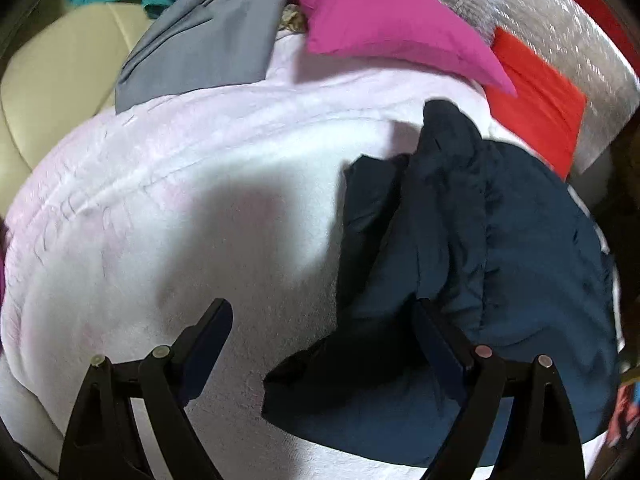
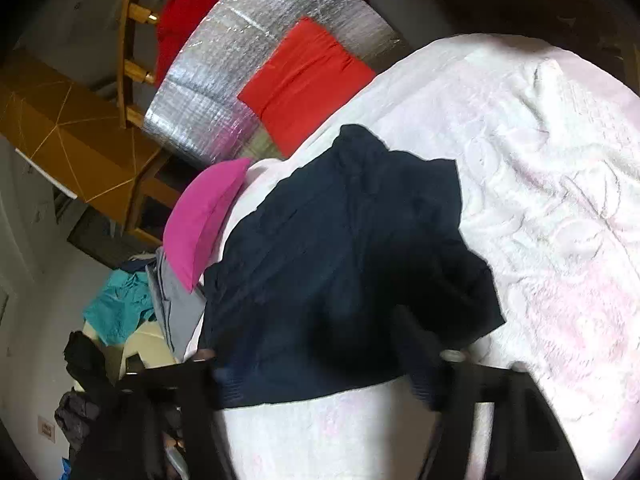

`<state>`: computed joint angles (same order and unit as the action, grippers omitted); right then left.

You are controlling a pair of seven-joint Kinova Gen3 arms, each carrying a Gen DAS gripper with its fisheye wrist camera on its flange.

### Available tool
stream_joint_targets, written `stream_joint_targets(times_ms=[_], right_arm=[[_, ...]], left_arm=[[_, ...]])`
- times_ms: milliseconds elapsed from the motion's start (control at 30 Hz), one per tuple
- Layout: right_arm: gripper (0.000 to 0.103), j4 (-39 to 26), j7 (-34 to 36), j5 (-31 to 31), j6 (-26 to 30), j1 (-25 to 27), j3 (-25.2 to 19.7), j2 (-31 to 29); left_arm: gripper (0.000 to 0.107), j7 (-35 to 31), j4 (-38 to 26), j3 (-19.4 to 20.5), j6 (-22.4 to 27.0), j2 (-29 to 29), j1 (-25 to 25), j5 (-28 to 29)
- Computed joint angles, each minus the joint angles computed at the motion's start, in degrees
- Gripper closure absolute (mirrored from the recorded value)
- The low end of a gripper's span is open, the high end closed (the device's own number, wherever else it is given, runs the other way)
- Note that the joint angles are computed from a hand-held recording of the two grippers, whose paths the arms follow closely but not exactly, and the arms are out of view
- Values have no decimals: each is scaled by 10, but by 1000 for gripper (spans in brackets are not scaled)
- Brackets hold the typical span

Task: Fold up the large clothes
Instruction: 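Press the folded jacket bundle down with both grippers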

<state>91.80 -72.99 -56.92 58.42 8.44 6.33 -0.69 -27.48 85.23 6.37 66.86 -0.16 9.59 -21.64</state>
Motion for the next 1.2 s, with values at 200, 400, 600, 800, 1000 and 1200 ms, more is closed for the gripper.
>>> stream_joint_targets(times_ms=[200, 400, 600, 800, 1000, 1200], right_arm=[[30, -62, -84, 46, 2, 13, -8, 56], [26, -112, -123, 70, 1, 40, -36, 121], [21, -154, -106, 16, 48, 84, -81, 195], [22, -187, -100, 77, 38, 59, -103, 210], [53, -202, -122, 146, 16, 24, -104, 184], [57, -165, -93, 169, -60, 1, -108, 139]], left_arm=[[17, -60, 43, 23, -93, -58, -108, 97], [16, -136, 64, -127, -178, -43, -13, 237], [16, -265, 29, -85, -128, 7, -101, 377], [17, -299, 30, -81, -124, 26, -117, 428], [44, -292, 54, -61, -176, 7, -129, 433], [48, -294, 67, -62, -203, -7, -123, 430]])
